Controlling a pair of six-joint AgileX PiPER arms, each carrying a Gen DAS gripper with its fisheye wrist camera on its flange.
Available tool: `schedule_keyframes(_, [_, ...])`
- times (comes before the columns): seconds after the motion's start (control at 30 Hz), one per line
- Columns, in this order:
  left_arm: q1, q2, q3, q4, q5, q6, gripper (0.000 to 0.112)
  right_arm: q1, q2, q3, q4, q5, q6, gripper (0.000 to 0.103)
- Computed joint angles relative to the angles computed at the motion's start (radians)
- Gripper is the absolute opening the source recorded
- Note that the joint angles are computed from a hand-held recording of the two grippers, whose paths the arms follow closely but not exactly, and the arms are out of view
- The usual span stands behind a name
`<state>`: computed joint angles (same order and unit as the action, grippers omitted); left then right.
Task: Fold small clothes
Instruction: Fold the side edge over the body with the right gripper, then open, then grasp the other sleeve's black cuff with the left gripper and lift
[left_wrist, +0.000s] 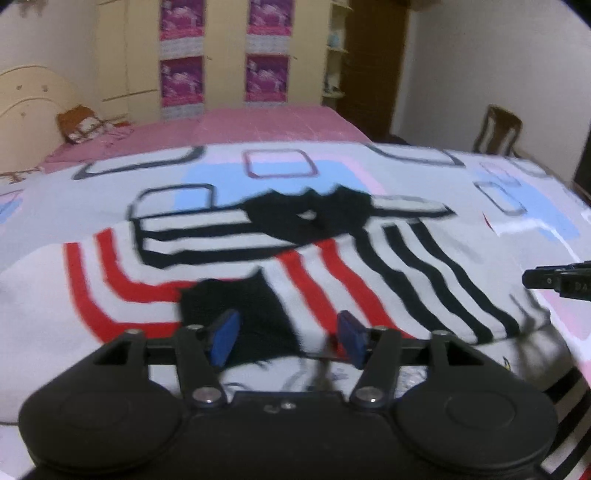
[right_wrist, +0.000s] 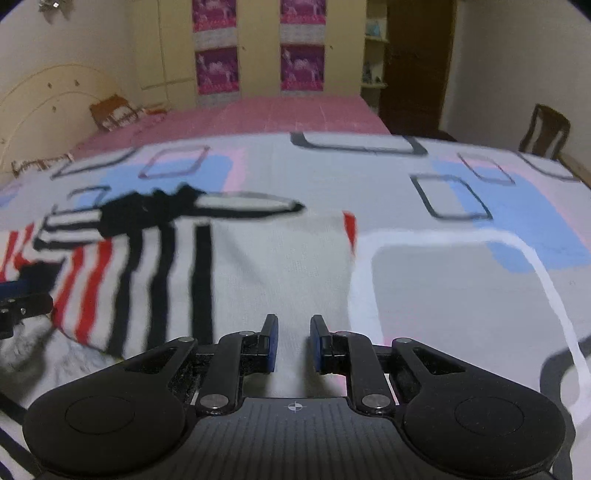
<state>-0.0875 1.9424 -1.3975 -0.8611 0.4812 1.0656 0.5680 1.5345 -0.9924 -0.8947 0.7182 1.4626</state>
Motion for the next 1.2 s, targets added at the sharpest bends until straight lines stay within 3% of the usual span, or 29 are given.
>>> schedule_keyframes(0.03, [0.012,-0.007,0.012,-0.012,-0.014,0.016,0.077,0.006,0.008,-0.012,-0.018,-0.007,0.0,0.017])
schedule_keyframes(0.23, [0.041,0.017,-0.044,0.086,0.003,-0.11,0.072,-0.038,0.138,-0.168,0.06,-0.102,-0.14,0.017])
schedule_keyframes(0.37, [0.084,0.004,-0.036,0.107,-0.01,-0.153,0.073,0.0,0.195,-0.271,0.095,-0.104,-0.218,0.017])
schedule_keyframes(0.6, [0.247,-0.036,-0.007,0.168,-0.018,-0.201,0.081,0.113,0.238,-0.313,0.111,-0.091,-0.114,0.02])
schedule_keyframes(0.63, [0.276,-0.041,-0.004,0.171,-0.018,-0.202,0.081,0.13,0.252,-0.33,0.107,-0.077,-0.103,0.048])
schedule_keyframes(0.67, [0.3,-0.043,-0.003,0.177,-0.017,-0.204,0.081,0.146,0.264,-0.346,0.088,-0.06,-0.085,0.066])
schedule_keyframes(0.7, [0.327,-0.045,-0.003,0.181,-0.018,-0.203,0.081,0.163,0.274,-0.356,0.042,-0.048,-0.049,0.075])
schedule_keyframes(0.8, [0.419,-0.033,-0.02,0.164,-0.015,-0.187,0.078,0.17,0.301,-0.404,0.035,-0.05,-0.06,0.074])
schedule_keyframes(0.87, [0.482,-0.006,-0.059,0.174,0.007,-0.228,0.075,0.173,0.322,-0.441,0.028,-0.037,-0.054,0.068])
schedule_keyframes(0.9, [0.513,0.019,-0.094,0.176,0.028,-0.256,0.073,0.173,0.331,-0.457,0.031,-0.034,-0.056,0.064])
schedule_keyframes(1.07, [0.649,0.141,-0.264,0.158,0.124,-0.421,0.068,0.178,0.388,-0.541,0.074,0.01,-0.085,0.063])
schedule_keyframes(1.2, [0.731,0.26,-0.417,0.05,0.217,-0.521,0.058,0.185,0.42,-0.586,0.096,0.04,-0.112,0.063])
